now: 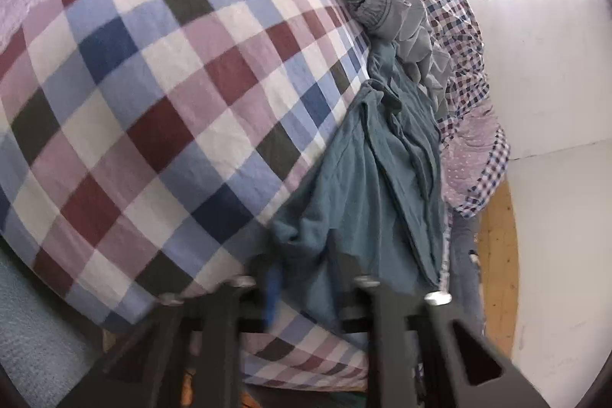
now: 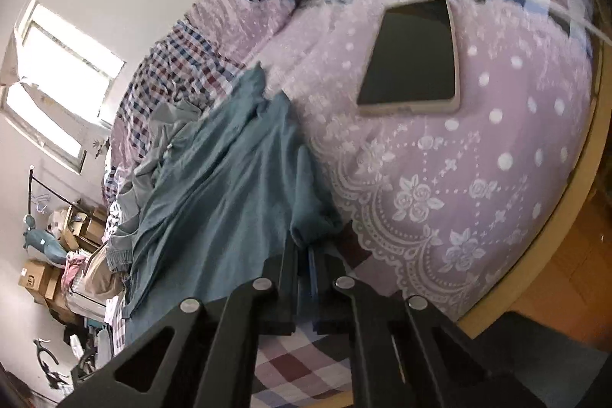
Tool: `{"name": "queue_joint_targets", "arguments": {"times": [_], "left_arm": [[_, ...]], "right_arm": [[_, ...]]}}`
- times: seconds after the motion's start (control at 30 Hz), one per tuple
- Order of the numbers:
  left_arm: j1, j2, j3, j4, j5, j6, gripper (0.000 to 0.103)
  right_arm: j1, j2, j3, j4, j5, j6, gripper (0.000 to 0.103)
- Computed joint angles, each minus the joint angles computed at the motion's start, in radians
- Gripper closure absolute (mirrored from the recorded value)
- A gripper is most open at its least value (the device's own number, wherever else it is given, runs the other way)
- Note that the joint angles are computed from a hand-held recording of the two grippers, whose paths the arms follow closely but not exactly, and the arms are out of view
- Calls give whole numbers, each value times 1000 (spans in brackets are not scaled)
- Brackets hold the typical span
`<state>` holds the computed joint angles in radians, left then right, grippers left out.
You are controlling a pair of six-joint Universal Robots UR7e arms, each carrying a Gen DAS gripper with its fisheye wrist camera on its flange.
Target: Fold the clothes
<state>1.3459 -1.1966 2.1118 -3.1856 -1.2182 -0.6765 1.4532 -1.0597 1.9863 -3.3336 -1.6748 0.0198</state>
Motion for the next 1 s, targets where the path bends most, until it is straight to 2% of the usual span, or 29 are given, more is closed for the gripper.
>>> {"name": "queue_joint_targets", "arguments": {"times": [0.17,0.3,0.47,0.67,0.8,0.87,0.93,1.0], "left_arm": [[-22,-13,26,-53,5,35,100],[-53,-63,96,-109,-9,52,100],[-119,-139,185,-159,-9,68,101],[-211,-259,287,-180,28,2,101],[-226,-306,301,-14,92,-89,100],[-188,-302,293,80,73,-159,100],[-200,-303,295,97,104,-157,100],[-228,-318,290,130,163,-157,93]], "right_arm": [[6,-51,45,-56,23,-9,102],[19,-105,79,-57,39,-25,102],[17,-210,138,-26,68,-46,102],[19,-319,172,83,67,-80,102],[29,-314,153,179,-21,-94,99],[37,-300,141,213,-76,-92,96],[42,-290,139,186,-108,-91,92],[37,-288,145,143,-101,-91,84]]}}
